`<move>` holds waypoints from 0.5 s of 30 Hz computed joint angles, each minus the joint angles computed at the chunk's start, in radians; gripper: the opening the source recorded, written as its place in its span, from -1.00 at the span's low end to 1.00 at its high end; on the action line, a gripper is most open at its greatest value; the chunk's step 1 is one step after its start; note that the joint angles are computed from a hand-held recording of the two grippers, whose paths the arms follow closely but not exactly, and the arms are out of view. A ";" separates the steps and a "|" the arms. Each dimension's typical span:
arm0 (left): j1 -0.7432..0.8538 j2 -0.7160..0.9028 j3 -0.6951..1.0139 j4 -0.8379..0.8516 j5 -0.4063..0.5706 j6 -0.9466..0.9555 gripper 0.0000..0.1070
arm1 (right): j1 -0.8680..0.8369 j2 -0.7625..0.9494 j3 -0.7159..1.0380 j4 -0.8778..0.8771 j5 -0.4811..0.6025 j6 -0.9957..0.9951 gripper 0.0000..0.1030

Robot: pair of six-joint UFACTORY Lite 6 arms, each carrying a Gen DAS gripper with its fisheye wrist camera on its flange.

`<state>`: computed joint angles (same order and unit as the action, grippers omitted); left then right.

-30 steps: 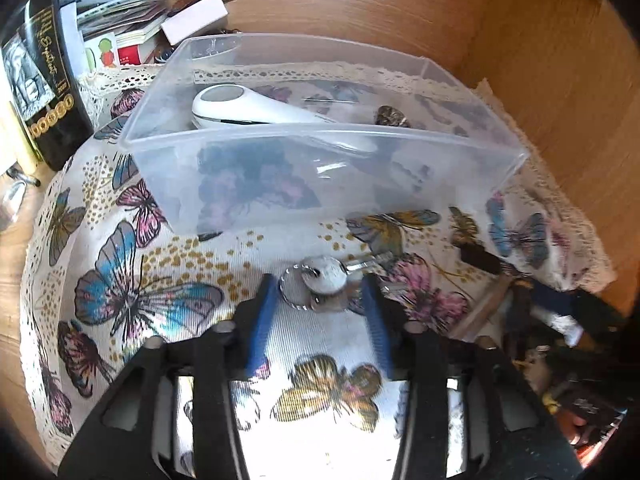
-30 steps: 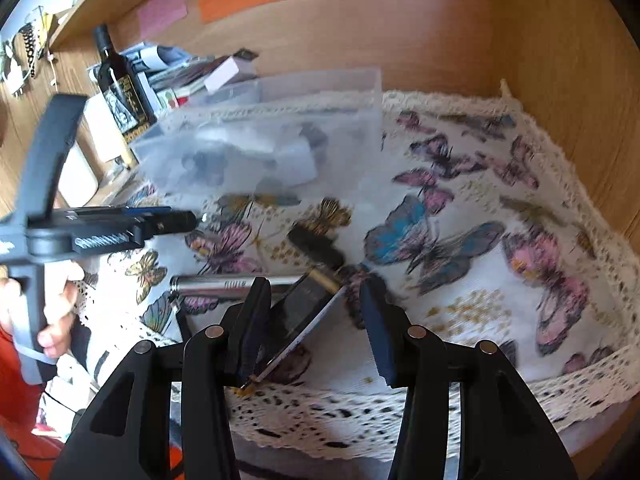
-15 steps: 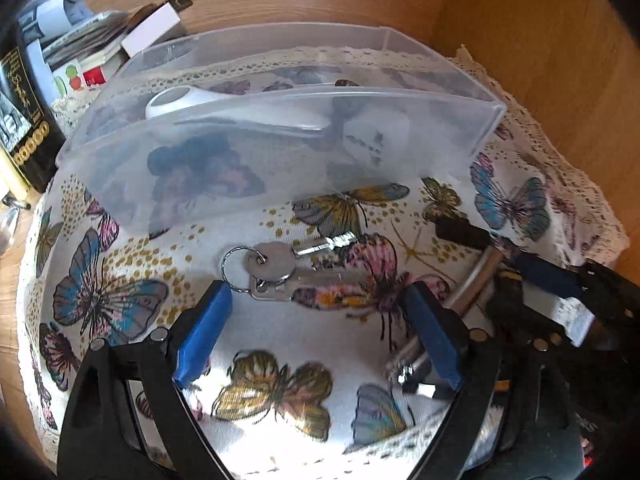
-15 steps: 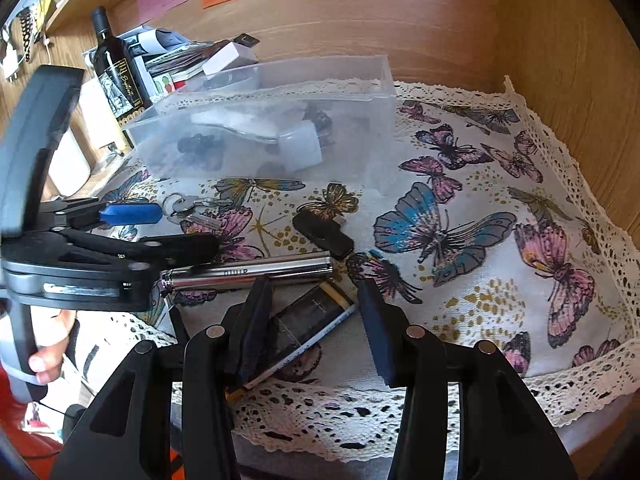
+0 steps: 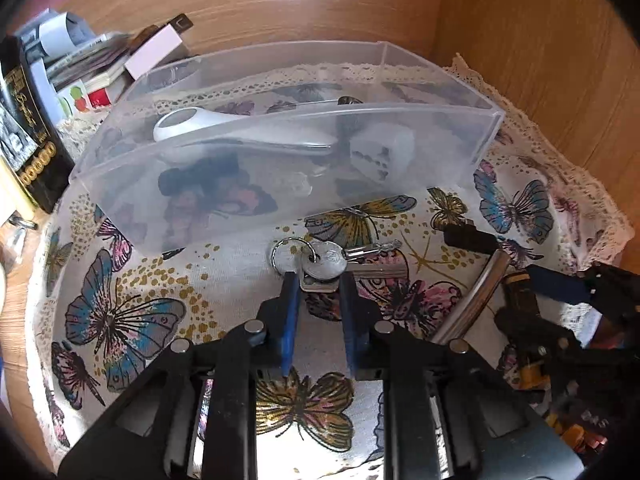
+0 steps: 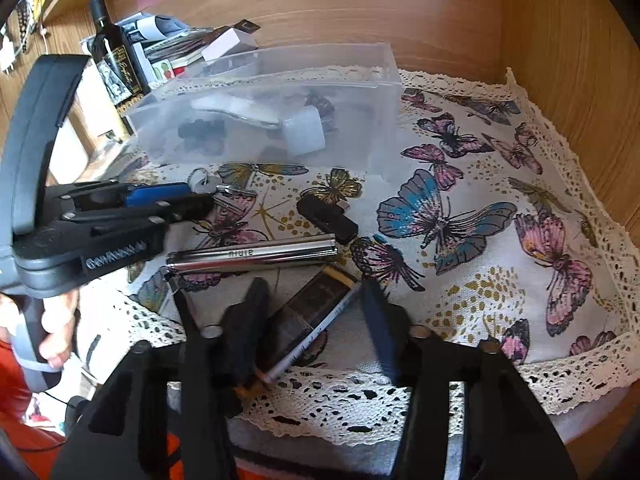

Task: Organize rigid objects
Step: 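Grasp the keys with the left gripper while the right grasps the black-and-gold case, then lift the keys into the box with the left gripper while the right drops the case in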

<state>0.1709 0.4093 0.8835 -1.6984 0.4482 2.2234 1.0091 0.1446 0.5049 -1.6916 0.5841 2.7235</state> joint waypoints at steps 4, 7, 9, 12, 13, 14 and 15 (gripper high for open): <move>0.012 0.032 0.051 0.110 0.038 -0.130 -0.64 | -0.018 0.019 0.011 -0.007 0.019 -0.007 -0.51; 0.029 0.032 0.060 0.178 0.061 -0.177 -0.63 | -0.057 0.042 0.035 -0.018 0.026 -0.031 -0.61; 0.034 0.021 0.050 0.196 0.060 -0.183 -0.63 | -0.089 0.057 0.052 -0.025 0.024 -0.043 -0.61; 0.032 -0.008 0.020 0.196 0.060 -0.159 -0.34 | -0.093 0.042 0.060 0.028 0.034 -0.095 -0.60; 0.029 -0.015 0.010 0.178 0.056 -0.141 -0.06 | -0.083 0.023 0.049 0.036 0.040 -0.090 -0.60; 0.026 -0.027 -0.004 0.153 0.049 -0.120 0.17 | -0.074 -0.002 0.033 0.041 0.037 -0.083 -0.59; 0.019 -0.035 -0.014 0.123 0.043 -0.092 0.22 | -0.062 -0.017 0.022 0.050 0.038 -0.077 -0.58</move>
<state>0.1899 0.3742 0.8697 -1.5755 0.4909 2.1315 0.9468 0.1275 0.5268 -1.6415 0.6220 2.6462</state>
